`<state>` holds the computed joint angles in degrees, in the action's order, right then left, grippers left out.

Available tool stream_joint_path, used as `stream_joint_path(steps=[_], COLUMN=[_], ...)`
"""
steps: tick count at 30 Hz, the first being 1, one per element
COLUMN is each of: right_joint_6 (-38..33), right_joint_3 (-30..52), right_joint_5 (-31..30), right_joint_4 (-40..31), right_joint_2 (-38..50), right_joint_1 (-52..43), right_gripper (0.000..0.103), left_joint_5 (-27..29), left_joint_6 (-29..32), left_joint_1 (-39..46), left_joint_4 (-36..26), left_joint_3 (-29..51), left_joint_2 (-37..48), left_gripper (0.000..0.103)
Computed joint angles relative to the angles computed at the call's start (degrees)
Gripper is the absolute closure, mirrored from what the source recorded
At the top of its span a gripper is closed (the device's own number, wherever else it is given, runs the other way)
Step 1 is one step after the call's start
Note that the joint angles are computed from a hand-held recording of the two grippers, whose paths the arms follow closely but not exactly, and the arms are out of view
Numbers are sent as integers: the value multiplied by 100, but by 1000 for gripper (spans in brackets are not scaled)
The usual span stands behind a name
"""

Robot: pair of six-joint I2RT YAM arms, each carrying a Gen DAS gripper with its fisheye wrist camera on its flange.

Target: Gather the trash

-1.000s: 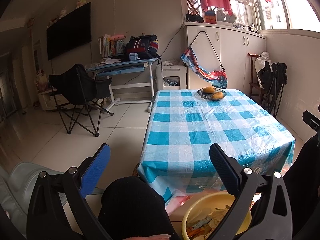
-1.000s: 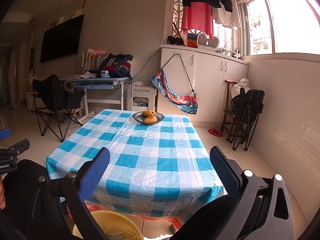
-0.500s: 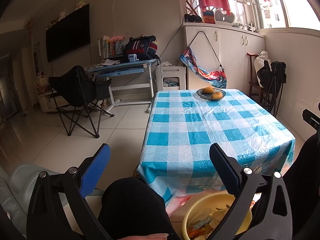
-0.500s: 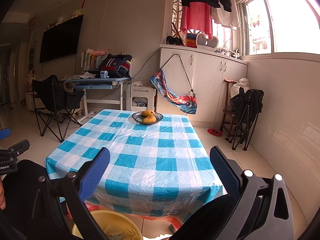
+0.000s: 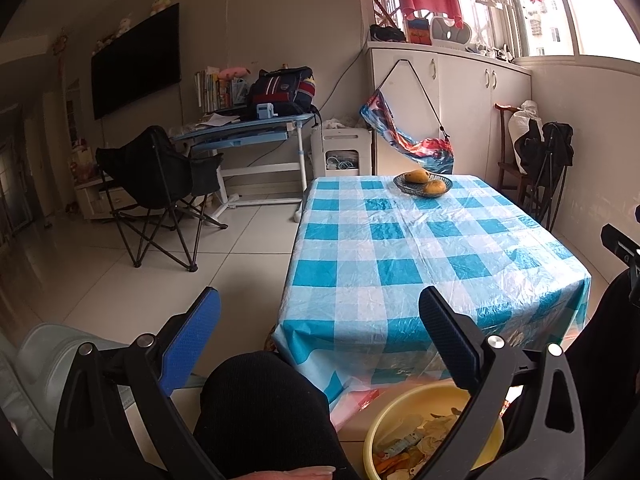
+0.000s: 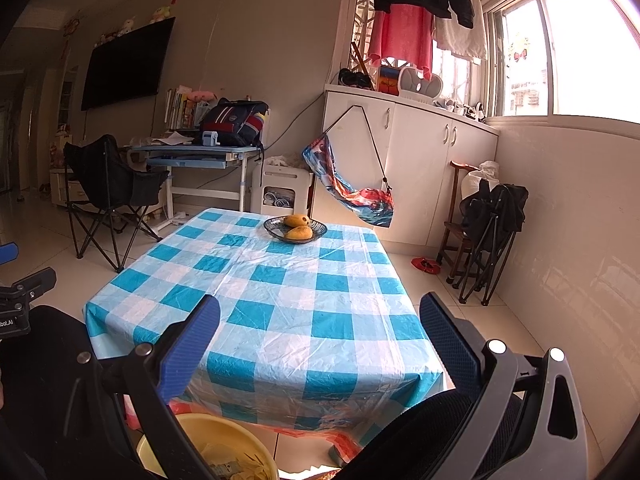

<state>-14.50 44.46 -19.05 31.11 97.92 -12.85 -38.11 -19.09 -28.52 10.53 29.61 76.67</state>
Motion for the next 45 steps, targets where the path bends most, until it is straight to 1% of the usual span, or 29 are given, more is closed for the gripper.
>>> stream_joint_path(steps=[45], right_joint_6=[-11], right_joint_3=[69], right_joint_5=[-5], right_joint_4=[-115], right_joint_2=[-29], right_joint_1=[-8], right_gripper=[7], left_joint_5=[9], left_joint_6=[0], left_joint_1=[5], left_joint_4=[-3], left_joint_3=[6], left_joint_2=[5], left_gripper=[7])
